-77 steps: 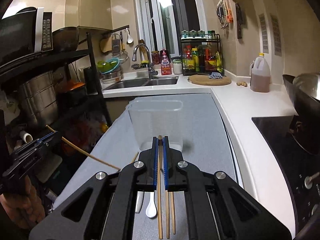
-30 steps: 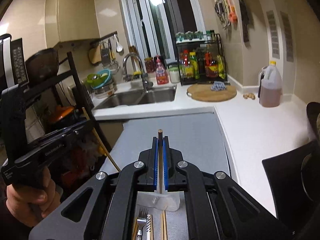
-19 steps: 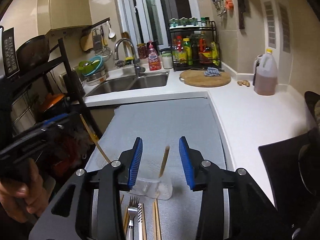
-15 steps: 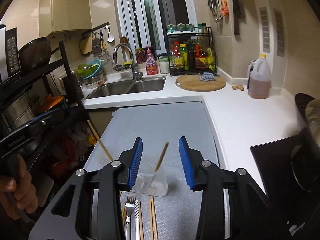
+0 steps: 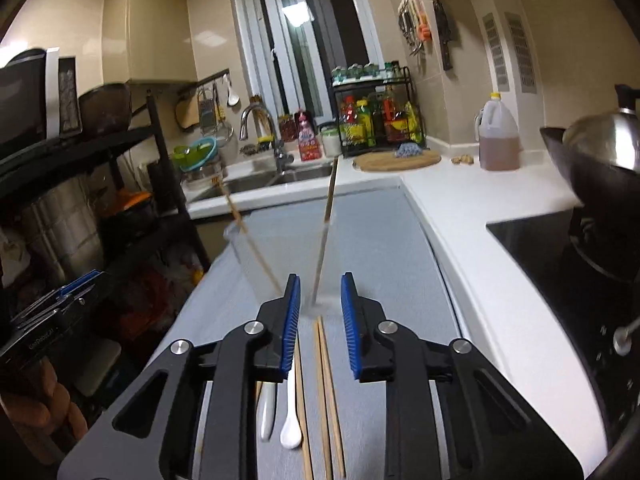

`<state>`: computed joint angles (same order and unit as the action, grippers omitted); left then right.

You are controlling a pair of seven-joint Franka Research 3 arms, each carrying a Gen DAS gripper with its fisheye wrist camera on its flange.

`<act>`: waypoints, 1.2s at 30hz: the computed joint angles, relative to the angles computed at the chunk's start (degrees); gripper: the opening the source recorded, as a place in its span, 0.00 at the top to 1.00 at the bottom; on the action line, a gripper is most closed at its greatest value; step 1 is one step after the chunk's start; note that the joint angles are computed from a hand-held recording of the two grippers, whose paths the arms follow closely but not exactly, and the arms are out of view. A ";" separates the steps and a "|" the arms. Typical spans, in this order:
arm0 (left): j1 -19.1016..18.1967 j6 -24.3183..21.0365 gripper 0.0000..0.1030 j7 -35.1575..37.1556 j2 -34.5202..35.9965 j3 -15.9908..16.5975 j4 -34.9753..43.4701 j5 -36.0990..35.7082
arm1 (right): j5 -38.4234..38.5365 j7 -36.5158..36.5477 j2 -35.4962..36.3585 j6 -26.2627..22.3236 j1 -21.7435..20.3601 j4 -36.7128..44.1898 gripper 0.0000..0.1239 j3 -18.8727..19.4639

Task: Organize utensils
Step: 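Move both open tools back down to the remaining chopsticks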

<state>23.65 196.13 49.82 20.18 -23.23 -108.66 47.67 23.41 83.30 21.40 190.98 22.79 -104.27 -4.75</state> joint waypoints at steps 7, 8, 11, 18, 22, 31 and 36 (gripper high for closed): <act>-3.26 0.59 0.75 0.07 -0.01 3.96 -6.99 -2.34 | 0.69 0.62 0.80 -2.66 4.12 -3.98 0.90 -4.23; -6.44 1.25 0.75 1.66 -0.31 7.22 -8.20 -4.71 | 0.62 1.19 0.95 -3.04 3.17 -4.33 0.90 -3.27; -13.45 1.68 0.78 6.21 -0.28 13.88 -10.07 -10.61 | 0.06 1.61 1.42 -2.03 -3.65 -5.96 0.90 4.23; -9.08 -1.43 0.79 8.36 1.91 8.19 -10.06 -9.91 | -1.75 1.96 3.78 -3.72 -11.62 -6.18 0.90 12.68; -9.07 -2.21 0.79 10.36 2.46 7.39 -10.29 -11.59 | -1.77 1.78 4.25 -5.16 -12.68 -5.83 0.88 13.68; -12.19 -3.19 0.79 15.16 2.53 9.19 -10.76 -15.56 | -3.79 2.09 4.59 -8.47 -6.62 -4.91 0.88 7.46; -16.45 -3.03 0.79 17.68 2.22 12.75 -11.21 -18.31 | -4.69 3.38 4.47 -7.42 -3.45 -5.79 0.93 4.18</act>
